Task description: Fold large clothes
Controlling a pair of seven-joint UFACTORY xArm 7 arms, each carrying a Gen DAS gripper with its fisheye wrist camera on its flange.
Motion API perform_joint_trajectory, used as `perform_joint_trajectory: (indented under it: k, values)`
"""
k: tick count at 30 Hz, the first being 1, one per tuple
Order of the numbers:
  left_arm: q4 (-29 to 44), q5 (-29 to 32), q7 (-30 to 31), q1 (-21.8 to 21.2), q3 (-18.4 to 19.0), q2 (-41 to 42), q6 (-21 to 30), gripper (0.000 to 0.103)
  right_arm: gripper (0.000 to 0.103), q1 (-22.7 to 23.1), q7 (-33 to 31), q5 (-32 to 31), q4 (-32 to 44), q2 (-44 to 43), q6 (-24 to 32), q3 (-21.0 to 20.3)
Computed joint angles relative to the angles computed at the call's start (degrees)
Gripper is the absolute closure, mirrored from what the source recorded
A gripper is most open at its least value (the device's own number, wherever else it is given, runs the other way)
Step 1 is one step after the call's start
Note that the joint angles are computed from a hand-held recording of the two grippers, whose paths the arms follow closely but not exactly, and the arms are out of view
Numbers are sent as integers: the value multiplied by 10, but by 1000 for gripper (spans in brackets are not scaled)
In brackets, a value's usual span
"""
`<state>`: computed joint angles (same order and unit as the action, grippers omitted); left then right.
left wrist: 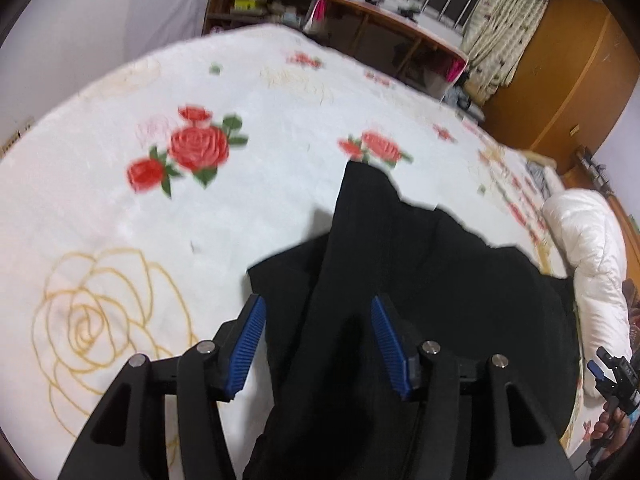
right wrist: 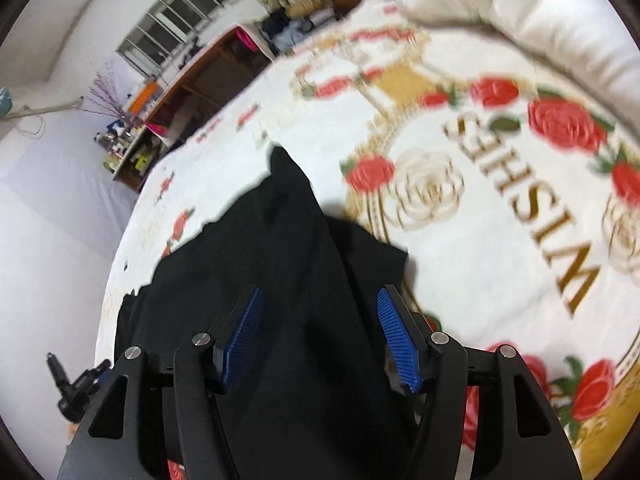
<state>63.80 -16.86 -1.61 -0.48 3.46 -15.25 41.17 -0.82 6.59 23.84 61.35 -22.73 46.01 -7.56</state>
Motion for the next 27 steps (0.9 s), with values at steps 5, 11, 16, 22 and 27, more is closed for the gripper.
perform_joint_trajectory:
  k: [5,11,16,22,27]
  values:
    - [27,-22,39,-25,-11,27,-27,45,44,25,-31,-23,31,37,-19,28]
    - [61,4,27,-32,-36,103,-40,45,62,17,-4,-85,40,102,-41,57]
    - [57,23,35,-32,-46,133,-81,45,70,12,-10,-116,16,113,-74,61]
    - [64,34,32,-34,-52,150,-94,44,70,12,-1,-128,7,117,-94,64]
    - [68,83,-4,-39,-56,115,-47,44,68,7,48,-199,37,100,-39,83]
